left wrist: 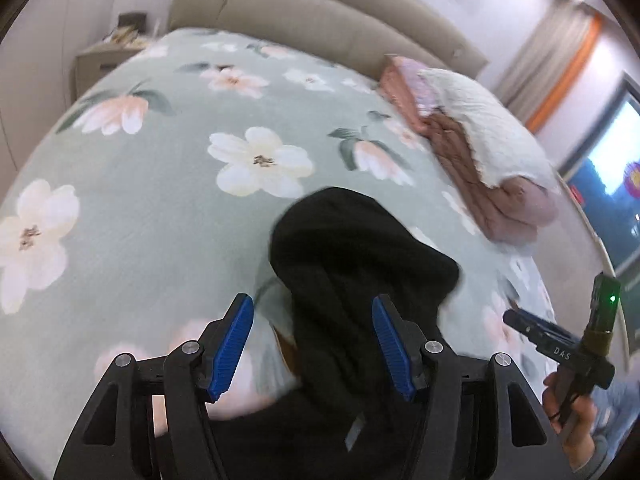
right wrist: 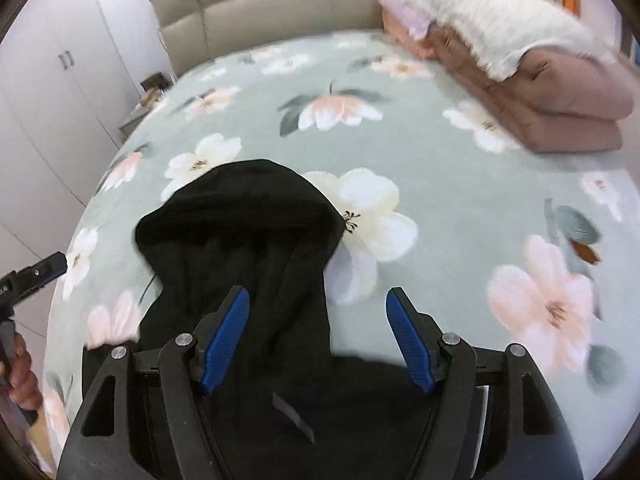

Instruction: Fold large clothes

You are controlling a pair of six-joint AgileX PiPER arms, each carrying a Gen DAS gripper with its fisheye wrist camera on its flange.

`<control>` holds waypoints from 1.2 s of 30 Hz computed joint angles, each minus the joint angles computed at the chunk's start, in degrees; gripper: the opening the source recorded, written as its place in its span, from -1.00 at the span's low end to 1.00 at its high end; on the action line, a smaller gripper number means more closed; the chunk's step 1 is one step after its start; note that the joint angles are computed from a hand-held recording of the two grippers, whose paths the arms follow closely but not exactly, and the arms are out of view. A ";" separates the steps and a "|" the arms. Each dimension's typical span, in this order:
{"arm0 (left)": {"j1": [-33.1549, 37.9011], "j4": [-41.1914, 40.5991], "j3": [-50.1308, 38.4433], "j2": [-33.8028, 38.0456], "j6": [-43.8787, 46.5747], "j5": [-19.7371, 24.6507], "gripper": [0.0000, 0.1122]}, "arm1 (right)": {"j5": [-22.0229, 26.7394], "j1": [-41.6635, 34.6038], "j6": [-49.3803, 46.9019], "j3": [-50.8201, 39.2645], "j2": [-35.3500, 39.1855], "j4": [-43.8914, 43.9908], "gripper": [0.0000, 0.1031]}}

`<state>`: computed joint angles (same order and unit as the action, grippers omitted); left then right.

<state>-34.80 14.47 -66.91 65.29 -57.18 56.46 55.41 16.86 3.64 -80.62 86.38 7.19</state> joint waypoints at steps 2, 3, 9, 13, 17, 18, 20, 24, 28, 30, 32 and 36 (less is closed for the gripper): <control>5.96 -5.51 2.21 3.65 5.24 -4.84 0.13 | 0.32 -0.50 -0.13 -4.38 7.34 0.80 0.41; 7.94 -7.83 1.50 6.55 7.54 -6.67 0.13 | 0.19 -0.58 0.11 -6.13 10.02 0.82 0.37; 11.11 -11.58 1.84 20.00 13.14 -15.50 -0.25 | -0.07 1.62 0.97 -13.39 21.61 -3.04 -0.84; 16.88 -24.69 10.23 13.84 26.17 -25.47 -0.88 | -5.58 -3.21 -8.11 -5.37 14.07 4.83 -0.89; 17.71 -29.42 15.55 1.53 31.41 -24.19 -0.87 | -6.03 -9.35 -20.67 2.64 8.11 16.79 -0.90; 16.81 -26.47 15.79 2.68 29.81 -22.54 -0.86 | -6.23 -8.69 -20.30 3.05 8.96 15.38 -0.90; 16.98 -26.69 15.55 9.10 31.35 -20.35 -0.86 | -6.64 -7.13 -17.52 3.34 13.27 11.48 -0.90; 17.29 -29.53 17.89 10.66 35.59 -21.15 -0.74 | -5.02 -7.68 -17.45 2.28 14.65 12.23 -0.71; 12.68 -18.06 19.50 1.04 26.09 -18.30 -0.56 | -2.07 -7.79 -18.97 2.34 8.83 9.74 -0.50; 11.21 -14.11 18.56 -2.14 22.55 -15.13 -0.54 | -0.64 -8.27 -20.94 2.32 5.39 10.75 -0.05; 10.45 -9.05 15.54 -4.02 17.98 -13.42 -0.53 | -1.54 -7.63 -21.43 2.13 2.14 11.56 0.24; 11.98 -12.56 8.15 -0.31 22.19 -18.32 -0.23 | -3.72 -0.55 -16.23 -4.99 5.06 8.56 0.24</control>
